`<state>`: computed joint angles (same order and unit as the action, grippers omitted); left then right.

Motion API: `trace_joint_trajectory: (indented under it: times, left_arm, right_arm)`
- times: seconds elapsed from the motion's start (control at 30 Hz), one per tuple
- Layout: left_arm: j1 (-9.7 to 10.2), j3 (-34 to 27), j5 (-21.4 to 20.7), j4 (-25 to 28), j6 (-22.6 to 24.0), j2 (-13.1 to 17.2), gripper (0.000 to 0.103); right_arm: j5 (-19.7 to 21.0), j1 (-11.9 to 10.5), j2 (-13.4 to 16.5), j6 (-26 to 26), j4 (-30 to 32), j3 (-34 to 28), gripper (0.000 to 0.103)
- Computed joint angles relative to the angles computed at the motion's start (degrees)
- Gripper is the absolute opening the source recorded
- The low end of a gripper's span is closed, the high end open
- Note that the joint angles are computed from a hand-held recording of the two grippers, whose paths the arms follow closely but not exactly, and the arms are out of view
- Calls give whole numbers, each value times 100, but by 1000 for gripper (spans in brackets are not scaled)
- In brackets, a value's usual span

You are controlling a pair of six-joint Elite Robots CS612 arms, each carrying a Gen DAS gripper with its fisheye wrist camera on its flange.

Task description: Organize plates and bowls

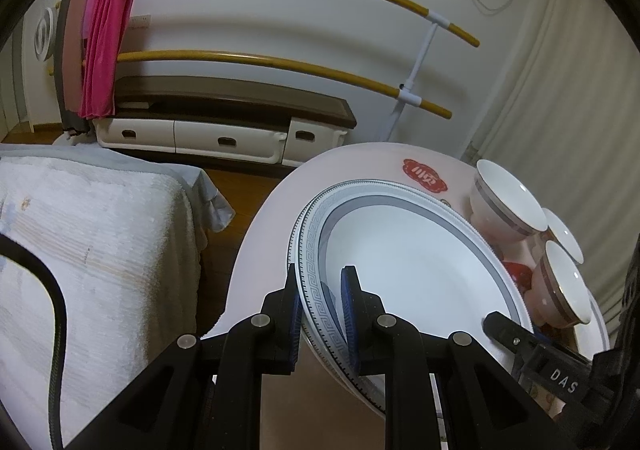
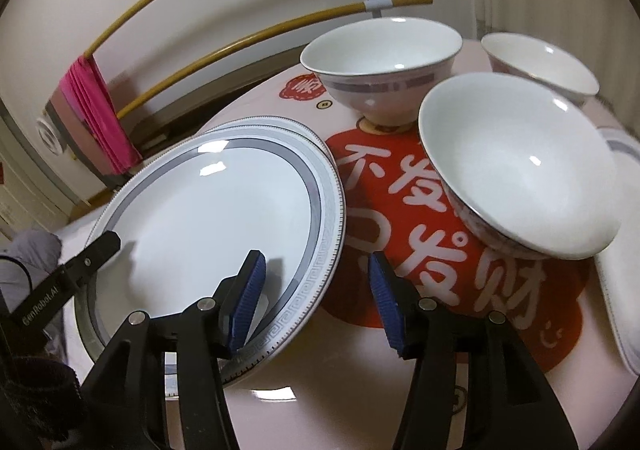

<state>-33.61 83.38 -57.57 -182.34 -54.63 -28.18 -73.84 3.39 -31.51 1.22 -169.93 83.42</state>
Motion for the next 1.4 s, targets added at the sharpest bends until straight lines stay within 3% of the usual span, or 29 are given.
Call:
trace_joint_trajectory:
  times: [0.4, 0.87, 1.2, 1.33, 1.4]
  left_arm:
    - [-53, -97, 242, 379, -44, 25, 15]
    - [-20, -152, 218, 438, -85, 51, 17]
    - [-34, -214, 256, 729, -173, 28, 15]
    - [-133, -150, 560, 979, -249, -68, 20]
    - [-195, -101, 653, 1076, -312, -134, 28]
  right_arm:
    - [366, -35, 51, -131, -58, -26, 37]
    - [351, -29, 69, -178, -124, -42, 35]
    - [189, 7, 55, -342, -86, -37, 43]
    - [214, -33, -27, -392, -172, 99, 49]
    - [280, -79, -101, -401, -182, 209, 62]
